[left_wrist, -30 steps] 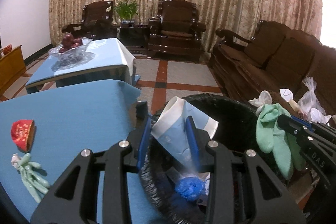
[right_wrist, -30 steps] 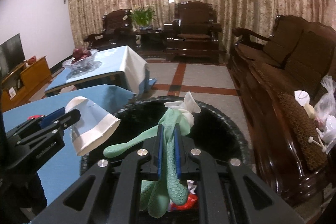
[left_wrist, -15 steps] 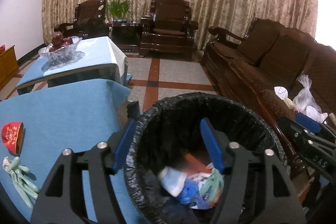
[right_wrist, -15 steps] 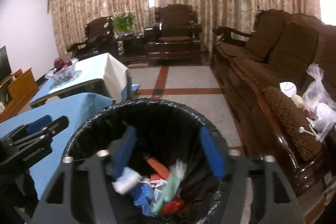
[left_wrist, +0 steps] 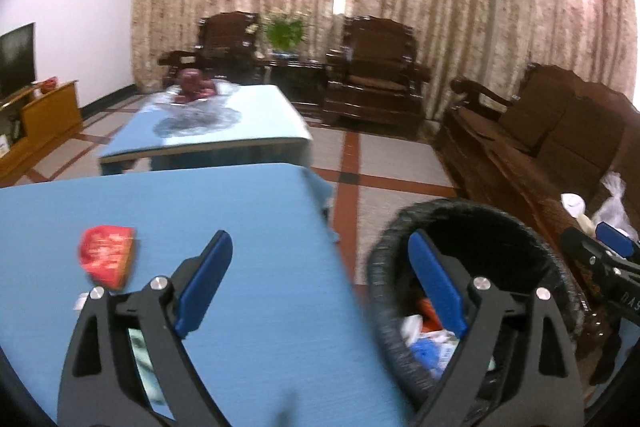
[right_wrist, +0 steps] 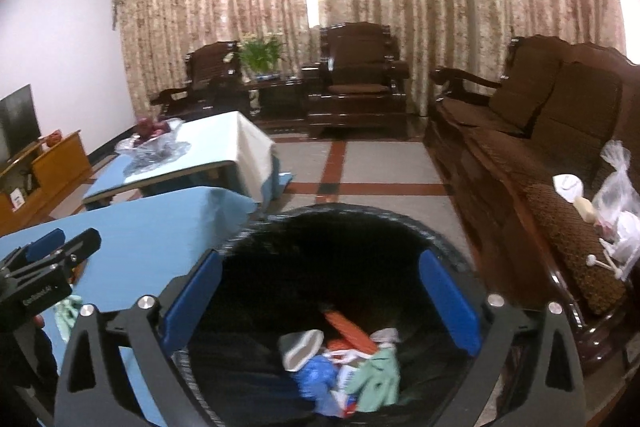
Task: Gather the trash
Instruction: 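Return both tools to the table and grasp the second green glove with the right tool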
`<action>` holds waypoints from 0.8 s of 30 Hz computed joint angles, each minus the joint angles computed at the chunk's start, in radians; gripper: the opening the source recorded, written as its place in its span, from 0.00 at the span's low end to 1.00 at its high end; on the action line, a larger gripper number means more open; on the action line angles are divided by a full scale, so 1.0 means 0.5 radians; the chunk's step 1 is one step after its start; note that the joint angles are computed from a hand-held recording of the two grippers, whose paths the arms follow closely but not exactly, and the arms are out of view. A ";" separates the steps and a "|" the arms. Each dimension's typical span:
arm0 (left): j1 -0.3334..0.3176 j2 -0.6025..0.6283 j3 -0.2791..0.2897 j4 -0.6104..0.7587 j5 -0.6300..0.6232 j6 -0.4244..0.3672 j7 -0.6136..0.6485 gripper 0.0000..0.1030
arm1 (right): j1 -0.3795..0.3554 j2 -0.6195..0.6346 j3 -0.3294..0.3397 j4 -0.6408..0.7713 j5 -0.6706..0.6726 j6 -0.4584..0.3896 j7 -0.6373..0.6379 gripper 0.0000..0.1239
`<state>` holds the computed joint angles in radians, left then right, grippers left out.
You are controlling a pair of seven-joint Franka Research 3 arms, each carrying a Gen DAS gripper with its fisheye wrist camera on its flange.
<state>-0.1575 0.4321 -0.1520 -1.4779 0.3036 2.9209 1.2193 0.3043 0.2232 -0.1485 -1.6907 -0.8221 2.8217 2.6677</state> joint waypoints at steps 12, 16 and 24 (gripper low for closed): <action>0.133 -0.364 0.341 -0.489 0.391 0.102 -0.432 0.85 | 0.200 0.375 0.123 0.467 0.468 0.032 -0.518 0.78; 0.244 -0.436 0.371 -0.599 0.508 0.088 -0.559 0.85 | 0.265 0.584 0.190 0.722 0.668 -0.002 -0.763 0.78; 0.446 -0.470 0.392 -0.718 0.632 0.085 -0.692 0.85 | 0.395 1.187 0.331 1.554 1.029 -0.254 -1.288 0.78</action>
